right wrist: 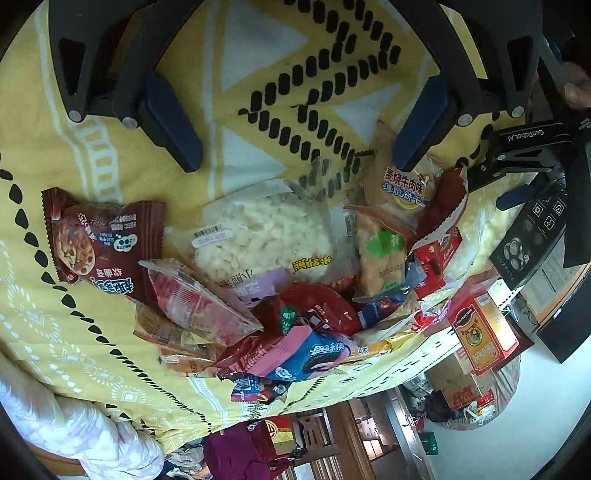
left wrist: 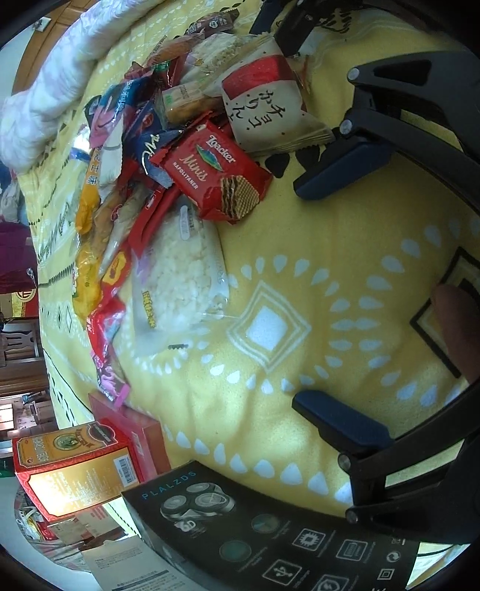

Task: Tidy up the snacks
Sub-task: 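Move both tools back over the snack pile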

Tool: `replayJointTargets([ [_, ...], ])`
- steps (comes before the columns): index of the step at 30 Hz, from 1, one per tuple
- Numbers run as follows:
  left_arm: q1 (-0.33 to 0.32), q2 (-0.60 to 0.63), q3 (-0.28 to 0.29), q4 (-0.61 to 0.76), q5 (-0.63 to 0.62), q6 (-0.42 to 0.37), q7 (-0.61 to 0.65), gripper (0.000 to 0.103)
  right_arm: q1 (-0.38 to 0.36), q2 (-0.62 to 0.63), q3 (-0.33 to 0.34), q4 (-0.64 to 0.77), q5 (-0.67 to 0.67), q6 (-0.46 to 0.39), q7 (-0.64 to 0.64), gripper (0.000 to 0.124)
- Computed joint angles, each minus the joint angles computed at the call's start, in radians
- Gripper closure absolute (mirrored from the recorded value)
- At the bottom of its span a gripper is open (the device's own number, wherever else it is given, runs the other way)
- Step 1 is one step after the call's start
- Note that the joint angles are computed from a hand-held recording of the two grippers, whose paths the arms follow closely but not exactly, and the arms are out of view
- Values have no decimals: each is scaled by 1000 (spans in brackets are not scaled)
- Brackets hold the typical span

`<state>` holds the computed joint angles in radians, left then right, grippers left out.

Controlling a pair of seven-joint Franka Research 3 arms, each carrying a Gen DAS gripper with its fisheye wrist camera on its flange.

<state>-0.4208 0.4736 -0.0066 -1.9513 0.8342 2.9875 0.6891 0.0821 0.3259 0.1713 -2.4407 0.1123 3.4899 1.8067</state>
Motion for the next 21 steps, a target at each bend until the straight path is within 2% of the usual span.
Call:
replayJointTargets([
  [21, -16, 17, 20, 13, -7, 27, -6, 0, 14, 1, -10, -4, 9, 12, -4, 21],
])
